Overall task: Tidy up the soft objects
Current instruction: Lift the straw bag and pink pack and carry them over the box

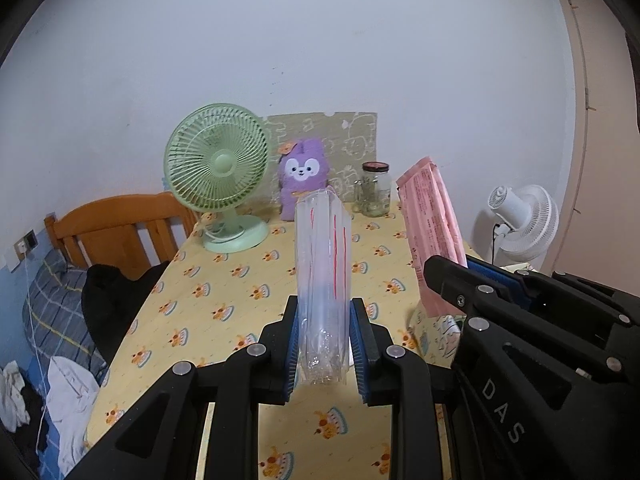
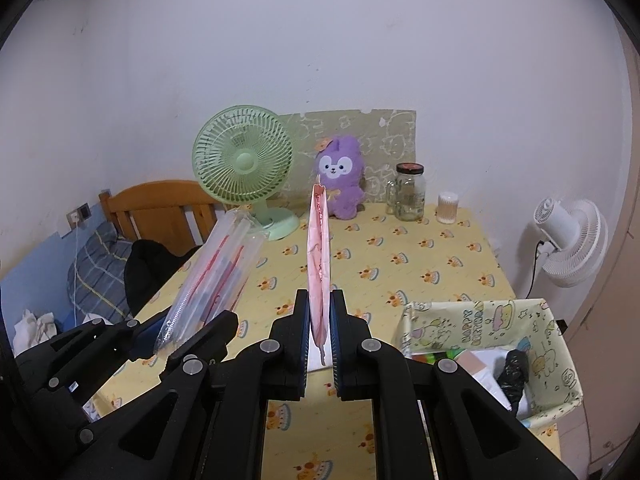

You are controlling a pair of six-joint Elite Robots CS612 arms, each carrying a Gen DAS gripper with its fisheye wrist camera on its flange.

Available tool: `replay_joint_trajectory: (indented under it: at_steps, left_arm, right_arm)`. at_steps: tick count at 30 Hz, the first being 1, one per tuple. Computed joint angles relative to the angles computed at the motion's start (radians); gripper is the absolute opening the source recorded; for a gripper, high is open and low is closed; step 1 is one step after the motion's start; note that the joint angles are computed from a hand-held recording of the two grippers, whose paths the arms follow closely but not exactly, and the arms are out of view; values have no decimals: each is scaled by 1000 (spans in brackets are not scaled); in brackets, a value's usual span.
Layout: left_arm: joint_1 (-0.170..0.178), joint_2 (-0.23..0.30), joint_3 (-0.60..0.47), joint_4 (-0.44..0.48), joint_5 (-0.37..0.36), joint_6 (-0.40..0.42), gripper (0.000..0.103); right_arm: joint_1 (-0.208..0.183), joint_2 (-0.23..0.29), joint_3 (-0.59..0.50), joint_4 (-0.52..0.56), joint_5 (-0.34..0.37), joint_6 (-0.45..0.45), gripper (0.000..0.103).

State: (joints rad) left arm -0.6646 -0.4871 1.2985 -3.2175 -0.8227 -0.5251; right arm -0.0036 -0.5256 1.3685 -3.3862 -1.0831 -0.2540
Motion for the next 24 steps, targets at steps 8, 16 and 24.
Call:
replay_joint_trajectory:
  at_steps: [8, 16, 24]
  left_arm:
    - [-3, 33, -71, 10, -18, 48, 22]
    - [-3, 67, -143, 41, -57, 74, 22]
    - [-5, 105, -218, 64, -98, 106, 22]
  right_arm:
    - [-18, 17, -30, -6, -2, 26, 12]
    - [-34, 35, -60, 1, -23, 46, 12]
    - [-51, 49, -81, 2, -45, 62, 12]
